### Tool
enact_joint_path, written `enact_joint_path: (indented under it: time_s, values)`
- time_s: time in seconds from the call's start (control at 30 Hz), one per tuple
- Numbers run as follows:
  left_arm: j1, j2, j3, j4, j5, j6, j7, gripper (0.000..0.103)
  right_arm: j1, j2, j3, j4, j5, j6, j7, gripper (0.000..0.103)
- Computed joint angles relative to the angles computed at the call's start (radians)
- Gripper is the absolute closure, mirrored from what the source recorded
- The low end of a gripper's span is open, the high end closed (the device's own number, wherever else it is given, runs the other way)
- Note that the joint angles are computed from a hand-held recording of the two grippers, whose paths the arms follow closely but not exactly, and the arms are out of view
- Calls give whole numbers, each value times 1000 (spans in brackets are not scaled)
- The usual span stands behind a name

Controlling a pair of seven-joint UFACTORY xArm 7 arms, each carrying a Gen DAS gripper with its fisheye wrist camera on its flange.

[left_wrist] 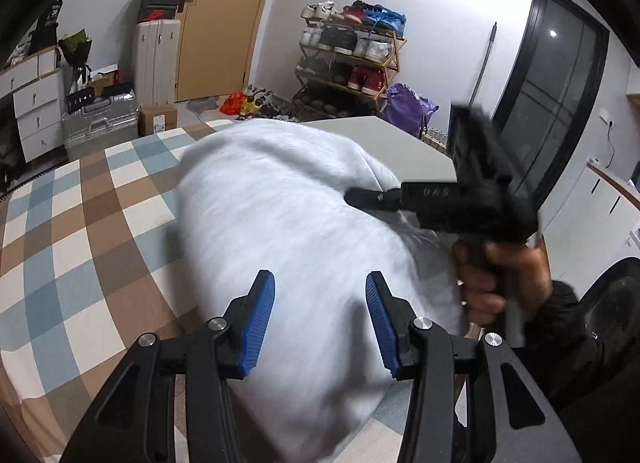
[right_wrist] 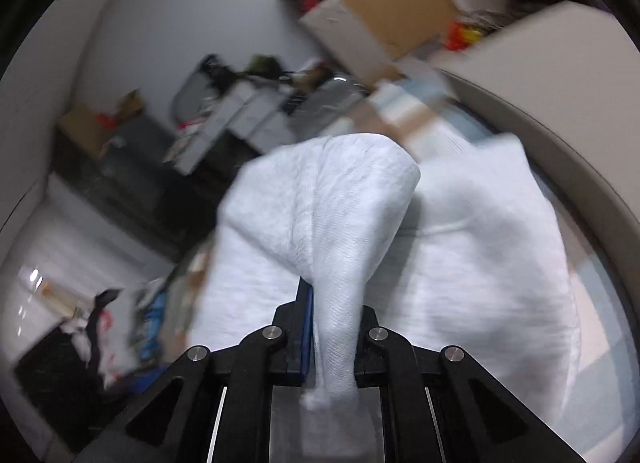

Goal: Fold large clothes

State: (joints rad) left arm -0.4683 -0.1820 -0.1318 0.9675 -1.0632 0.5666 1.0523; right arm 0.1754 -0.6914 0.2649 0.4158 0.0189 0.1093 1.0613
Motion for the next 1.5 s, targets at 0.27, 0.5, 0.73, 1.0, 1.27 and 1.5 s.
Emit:
enact_joint_path:
  time_s: [0.27, 0.5, 0.73, 1.0, 1.27, 1.5]
  values:
    - [29, 26, 15, 41, -26, 17, -50, 62, 58, 18, -38, 33, 1, -90, -58, 94]
    - [43, 25, 15, 34, -109, 7, -28, 62, -72, 80, 109, 246, -117, 174, -91, 91]
    - [30, 170, -70, 79, 119, -228, -213, 55, -16, -220, 78, 31, -55, 257, 77, 44]
    - [32, 161, -72, 70, 117, -232, -217, 55, 56, -348, 17, -83, -19, 459, 120, 33]
    - [34, 150, -67, 57, 155, -238, -270, 55, 97, -4, -37, 68, -29, 354, -50, 65]
    - [49, 93, -39, -21, 232, -308, -354, 55, 125, 203, -68, 208, 0, 297, -176, 65]
